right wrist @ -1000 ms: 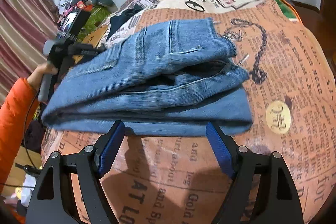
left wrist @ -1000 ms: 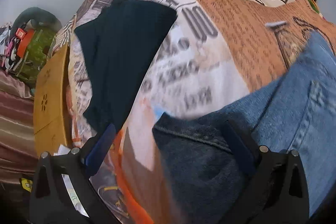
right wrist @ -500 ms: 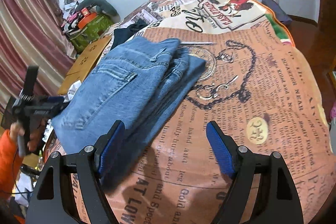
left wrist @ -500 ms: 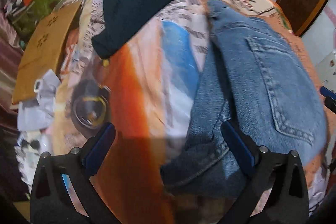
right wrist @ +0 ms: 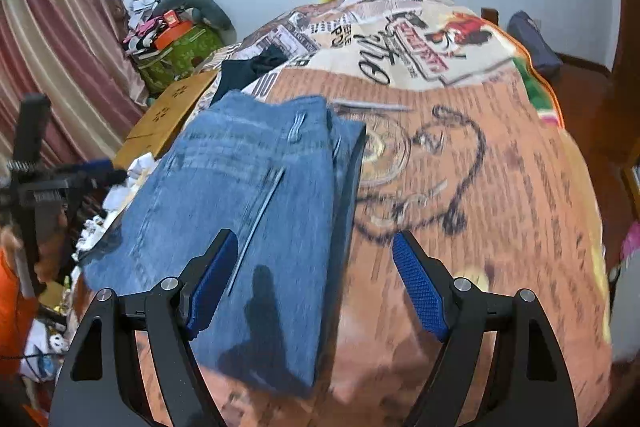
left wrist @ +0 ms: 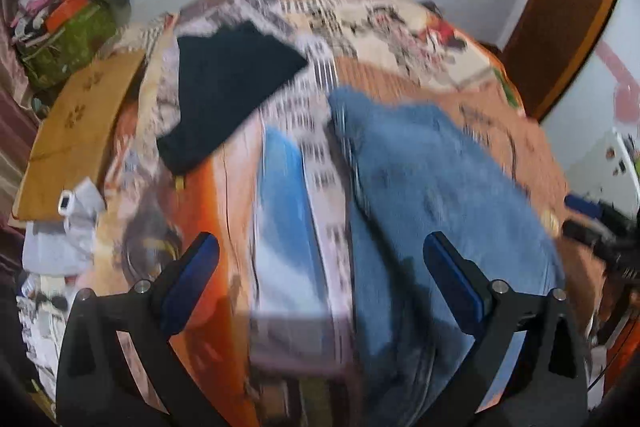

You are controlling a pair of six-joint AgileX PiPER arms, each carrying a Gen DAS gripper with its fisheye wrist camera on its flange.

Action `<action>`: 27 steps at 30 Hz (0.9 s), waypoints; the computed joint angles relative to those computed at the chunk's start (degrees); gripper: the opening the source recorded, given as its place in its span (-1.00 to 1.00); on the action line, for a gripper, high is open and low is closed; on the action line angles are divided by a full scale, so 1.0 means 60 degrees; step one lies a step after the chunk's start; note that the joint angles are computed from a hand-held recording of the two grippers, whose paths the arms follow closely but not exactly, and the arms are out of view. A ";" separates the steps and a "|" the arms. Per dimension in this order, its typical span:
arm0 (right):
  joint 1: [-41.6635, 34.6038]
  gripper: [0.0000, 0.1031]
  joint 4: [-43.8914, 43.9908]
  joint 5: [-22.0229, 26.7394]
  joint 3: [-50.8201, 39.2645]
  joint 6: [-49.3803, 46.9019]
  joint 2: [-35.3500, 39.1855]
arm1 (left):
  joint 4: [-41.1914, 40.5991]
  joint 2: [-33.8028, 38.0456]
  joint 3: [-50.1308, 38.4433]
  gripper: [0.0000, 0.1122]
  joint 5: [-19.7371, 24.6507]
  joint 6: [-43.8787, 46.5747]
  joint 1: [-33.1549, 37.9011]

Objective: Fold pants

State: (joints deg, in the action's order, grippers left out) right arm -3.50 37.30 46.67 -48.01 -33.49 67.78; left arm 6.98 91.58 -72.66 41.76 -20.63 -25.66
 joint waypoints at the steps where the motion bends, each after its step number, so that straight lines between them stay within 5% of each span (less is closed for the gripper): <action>1: 0.0065 0.51 0.0030 -0.0065 -0.0231 -0.0025 0.0297 | -0.0085 0.0247 -0.0411 0.84 0.0085 0.0129 0.0103; 10: 0.0546 0.46 0.0607 -0.0320 -0.2488 -0.0867 0.3101 | -0.0135 0.3252 -0.4027 0.83 0.0961 0.0543 0.0382; 17: 0.1049 -0.02 0.0227 0.0211 -0.4709 -0.0200 0.5796 | -0.1413 0.4969 -0.5858 0.29 0.1810 0.1951 0.0509; 20: 0.0970 -0.34 0.0513 0.1020 -0.5382 -0.0208 0.6637 | -0.1900 0.5401 -0.6440 0.02 0.2081 0.2557 0.0446; 21: 0.0906 -0.54 0.0815 0.1266 -0.5447 -0.0400 0.6741 | -0.1983 0.5544 -0.6654 -0.02 0.2212 0.2682 0.0414; 27: 0.1060 -0.80 0.0727 -0.0265 -0.4026 -0.1316 0.5249 | -0.0903 0.5294 -0.6147 -0.39 0.1184 0.2554 -0.0013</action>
State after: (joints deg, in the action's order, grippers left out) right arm 2.86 41.66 45.08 -72.17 -41.38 99.27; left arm 1.57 123.35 -109.55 48.86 -5.30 -25.73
